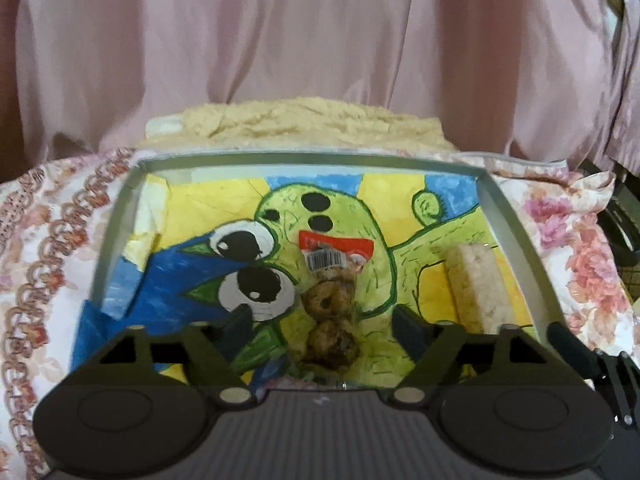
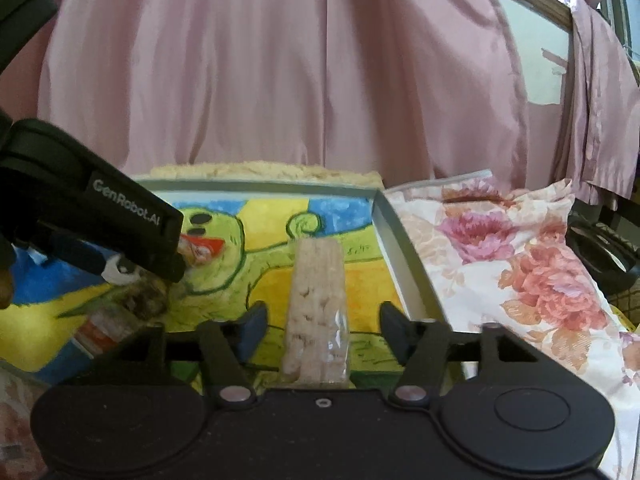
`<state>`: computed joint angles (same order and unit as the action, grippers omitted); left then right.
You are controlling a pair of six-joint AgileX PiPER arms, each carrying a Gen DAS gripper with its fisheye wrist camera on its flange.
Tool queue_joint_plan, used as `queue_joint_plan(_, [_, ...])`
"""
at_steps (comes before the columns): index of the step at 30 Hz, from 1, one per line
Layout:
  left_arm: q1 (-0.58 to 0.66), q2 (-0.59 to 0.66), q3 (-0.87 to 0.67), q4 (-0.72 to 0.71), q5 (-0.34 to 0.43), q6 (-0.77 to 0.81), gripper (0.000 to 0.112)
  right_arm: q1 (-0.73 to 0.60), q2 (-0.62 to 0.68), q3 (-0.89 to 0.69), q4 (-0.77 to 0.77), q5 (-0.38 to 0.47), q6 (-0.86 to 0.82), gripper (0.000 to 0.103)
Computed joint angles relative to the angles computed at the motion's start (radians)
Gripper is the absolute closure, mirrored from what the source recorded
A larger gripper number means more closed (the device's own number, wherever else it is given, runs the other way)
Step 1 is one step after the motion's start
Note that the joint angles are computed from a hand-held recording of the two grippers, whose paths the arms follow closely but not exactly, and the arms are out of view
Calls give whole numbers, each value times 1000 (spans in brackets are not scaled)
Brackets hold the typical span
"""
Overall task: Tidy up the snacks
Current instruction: 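Lift both tools away from the tray back toward the snacks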
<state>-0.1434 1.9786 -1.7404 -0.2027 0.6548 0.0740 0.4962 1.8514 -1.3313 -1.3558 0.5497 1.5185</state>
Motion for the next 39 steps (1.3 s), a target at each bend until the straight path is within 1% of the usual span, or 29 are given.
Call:
queue_joint_plan(1, [0, -23, 23, 8, -14, -4, 25, 6, -14, 13, -16, 4, 17, 27])
queue_joint_plan(2, [0, -50, 50, 19, -32, -11, 24, 14, -32, 29, -36, 10, 40, 21])
queue_joint_plan(3, [2, -80, 81, 22, -49, -11, 22, 22, -50, 45, -54, 15, 60, 17])
queue_joint_plan(4, [6, -104, 103, 21, -59, -9, 18, 31, -68, 60, -67, 21, 78, 15])
queue_joint_plan(6, [13, -162, 157, 20, -88, -9, 13, 54, -109, 96, -114, 41, 140, 6])
queue_joint_plan(8, [27, -223, 217, 2, -118, 16, 11, 82, -149, 128, -153, 71, 190, 2])
queue_joint_plan(12, [51, -332, 317, -12, -144, 48, 10, 147, -215, 170, -190, 150, 240, 1])
queue_joint_plan(17, [93, -483, 459, -39, -174, 95, 10, 234, -295, 218, -188, 235, 276, 1])
queue_joint_plan(23, [166, -660, 610, -114, -190, 204, 10, 382, -371, 262, -170, 358, 266, 1])
queue_joint_plan(25, [199, -711, 655, -163, -182, 261, 10, 438, -385, 273, -157, 408, 257, 1])
queue_joint_plan(28, [276, -787, 724, -274, -146, 397, 10, 514, -400, 289, -137, 467, 243, 1])
queue_joint_plan(34, [434, -933, 872, -406, -91, 608, 10, 668, -409, 311, -95, 561, 214, 1])
queue_joint_plan(36, [494, -978, 911, -432, -58, 666, 10, 717, -409, 313, -78, 587, 210, 1])
queue_joint_plan(39, [610, -1036, 956, -478, 27, 764, 10, 782, -404, 313, -46, 612, 186, 1])
